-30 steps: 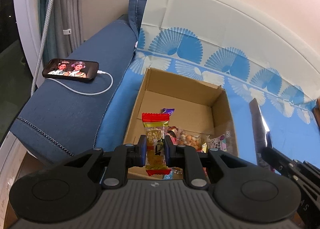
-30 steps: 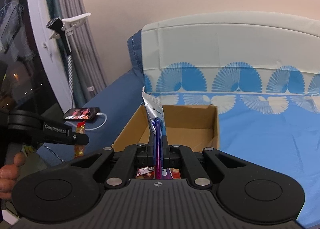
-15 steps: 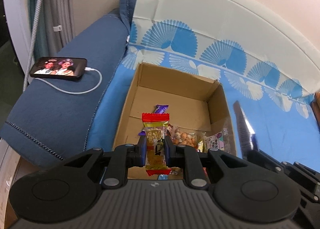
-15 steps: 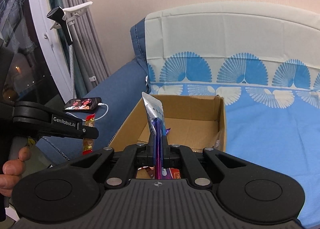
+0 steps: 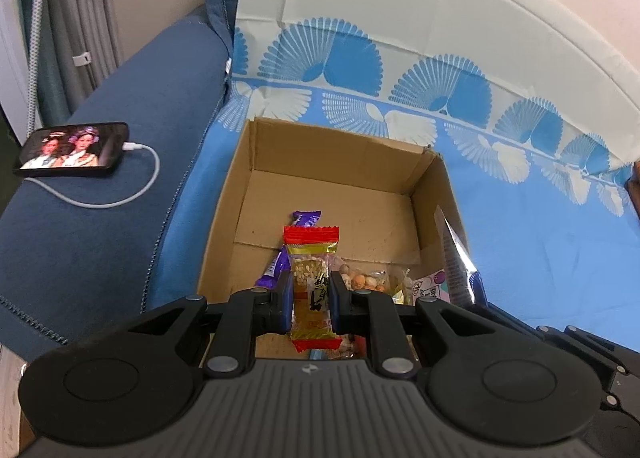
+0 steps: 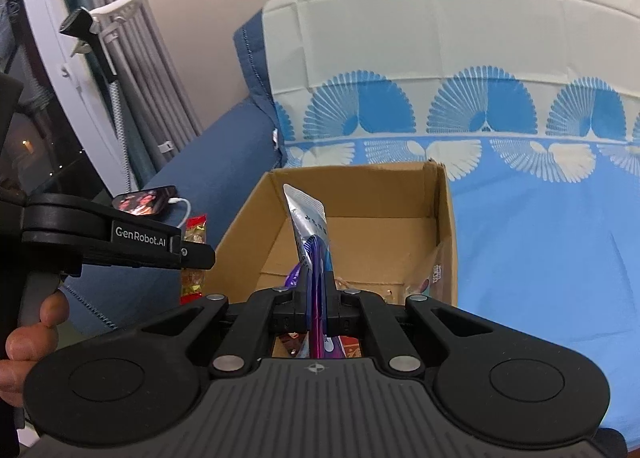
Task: Organize snacks
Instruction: 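Carry the red-gold candy and purple-pink tube with both grippers over the box, then open both grippers to drop the candy and tube into the box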
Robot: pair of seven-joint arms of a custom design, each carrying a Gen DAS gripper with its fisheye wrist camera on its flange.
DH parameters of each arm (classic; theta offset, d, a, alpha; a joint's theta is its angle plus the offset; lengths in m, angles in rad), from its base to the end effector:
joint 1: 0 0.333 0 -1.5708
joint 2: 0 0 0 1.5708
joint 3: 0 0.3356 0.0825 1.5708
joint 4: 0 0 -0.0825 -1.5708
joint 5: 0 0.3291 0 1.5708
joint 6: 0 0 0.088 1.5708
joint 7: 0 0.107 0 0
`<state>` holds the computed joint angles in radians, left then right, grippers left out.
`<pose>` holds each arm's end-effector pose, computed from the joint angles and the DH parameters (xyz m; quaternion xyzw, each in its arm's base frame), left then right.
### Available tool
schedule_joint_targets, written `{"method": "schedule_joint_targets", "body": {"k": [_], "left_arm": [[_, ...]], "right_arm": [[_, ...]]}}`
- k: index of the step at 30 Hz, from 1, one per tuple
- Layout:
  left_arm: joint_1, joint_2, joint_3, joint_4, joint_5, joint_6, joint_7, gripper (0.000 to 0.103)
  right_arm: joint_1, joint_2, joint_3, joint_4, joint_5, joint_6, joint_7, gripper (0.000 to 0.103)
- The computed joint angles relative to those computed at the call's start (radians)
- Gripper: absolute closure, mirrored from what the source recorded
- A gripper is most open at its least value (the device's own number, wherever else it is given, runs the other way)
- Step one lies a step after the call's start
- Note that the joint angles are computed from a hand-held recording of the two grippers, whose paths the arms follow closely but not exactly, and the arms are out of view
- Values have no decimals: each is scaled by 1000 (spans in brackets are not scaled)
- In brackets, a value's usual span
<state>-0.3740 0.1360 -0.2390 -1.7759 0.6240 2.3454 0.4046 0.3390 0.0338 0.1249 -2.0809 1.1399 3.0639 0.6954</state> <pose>0.4925 -0.3250 0.5663 -0.7383 0.5923 -0.2332 0.2230 0.5088 0.1729 0.5354 -0.6901 0.5435 -0.1652 0.4485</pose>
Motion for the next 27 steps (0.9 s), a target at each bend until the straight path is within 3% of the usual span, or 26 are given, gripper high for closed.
{"method": "schedule_joint_targets", "body": {"k": [18,19,20,21,22,23,24,25,27], "left_arm": [[-2,215,62,180,-25,-40,129,80],[1,223,63,186,-30,-40,144,75],[2,231,63,196,-37,-50,162,45],[-3,236,68,207,-36,-71,165,7],[-15,235,78,212,-21,-94,146,1],[-28,217,91,186,16,-83,95,0],[-30,197,95,161,38,-69,68,0],[-24,183,89,145,39,-64,68,0],[-14,157,75,124,26,-80,82,0]], "right_arm": [[-90,228,40,179,-263,-56,244,97],[-95,238,41,190,-276,-69,258,94],[-99,246,41,201,-287,-82,276,94],[-101,252,42,209,-292,-83,294,89],[-98,255,37,214,-308,-83,320,81],[-101,253,40,214,-309,-77,335,57],[-121,249,63,212,-275,-68,318,39],[-148,240,98,208,-215,-55,272,37],[-157,219,107,194,-175,-64,237,36]]}}
